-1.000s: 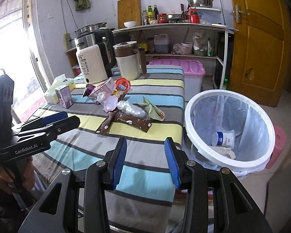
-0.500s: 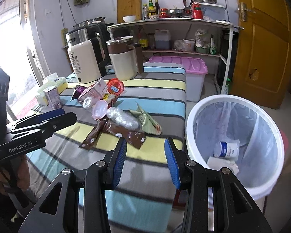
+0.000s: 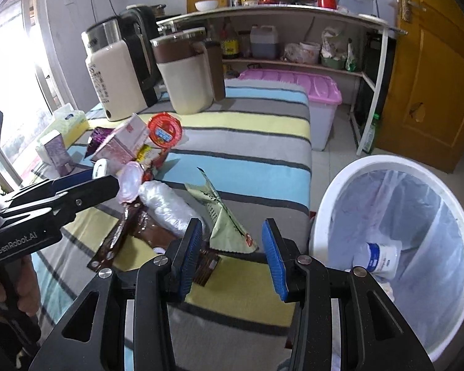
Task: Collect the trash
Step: 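Grasp the clear plastic lid with the left tool while the right tool grasps the green wrapper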
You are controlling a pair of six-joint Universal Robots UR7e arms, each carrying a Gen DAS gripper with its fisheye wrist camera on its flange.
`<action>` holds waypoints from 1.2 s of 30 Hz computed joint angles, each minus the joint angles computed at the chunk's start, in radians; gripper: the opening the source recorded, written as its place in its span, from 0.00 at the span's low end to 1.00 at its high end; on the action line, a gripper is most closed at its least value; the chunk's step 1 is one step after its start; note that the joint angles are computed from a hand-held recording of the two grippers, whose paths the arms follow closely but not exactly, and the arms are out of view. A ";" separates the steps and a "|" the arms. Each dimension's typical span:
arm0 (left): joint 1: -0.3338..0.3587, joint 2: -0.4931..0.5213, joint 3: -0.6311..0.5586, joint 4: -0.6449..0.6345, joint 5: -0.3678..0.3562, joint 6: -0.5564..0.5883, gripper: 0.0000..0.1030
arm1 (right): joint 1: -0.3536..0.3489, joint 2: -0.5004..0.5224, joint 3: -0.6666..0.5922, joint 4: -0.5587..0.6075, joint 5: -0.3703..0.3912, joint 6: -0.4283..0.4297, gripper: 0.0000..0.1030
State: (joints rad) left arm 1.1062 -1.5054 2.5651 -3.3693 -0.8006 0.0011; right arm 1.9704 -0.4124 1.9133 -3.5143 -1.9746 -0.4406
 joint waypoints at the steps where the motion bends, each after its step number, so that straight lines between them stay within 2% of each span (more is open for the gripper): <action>1: 0.004 0.003 -0.005 0.002 -0.004 -0.001 0.41 | -0.001 0.002 -0.006 0.012 -0.002 0.004 0.40; 2: 0.007 0.006 -0.010 0.005 -0.007 0.000 0.35 | -0.003 0.003 -0.009 0.023 -0.001 0.007 0.40; 4: 0.013 0.012 -0.017 0.009 -0.011 0.001 0.31 | -0.007 0.003 -0.012 0.038 0.006 0.012 0.39; 6: 0.017 0.015 -0.019 0.006 -0.018 0.003 0.31 | -0.009 0.002 -0.012 0.046 0.008 0.018 0.32; 11: 0.014 0.014 -0.010 -0.015 -0.020 0.012 0.30 | -0.010 -0.004 0.000 0.030 0.019 0.017 0.24; 16: -0.001 -0.007 0.009 -0.016 -0.012 0.009 0.29 | -0.005 -0.010 0.013 0.011 0.021 0.010 0.12; 29: -0.062 -0.096 0.068 0.003 0.017 -0.005 0.29 | 0.007 -0.042 0.080 -0.063 0.032 0.028 0.08; 36: -0.117 -0.150 0.110 0.033 0.042 -0.033 0.29 | 0.014 -0.071 0.137 -0.123 0.044 0.051 0.08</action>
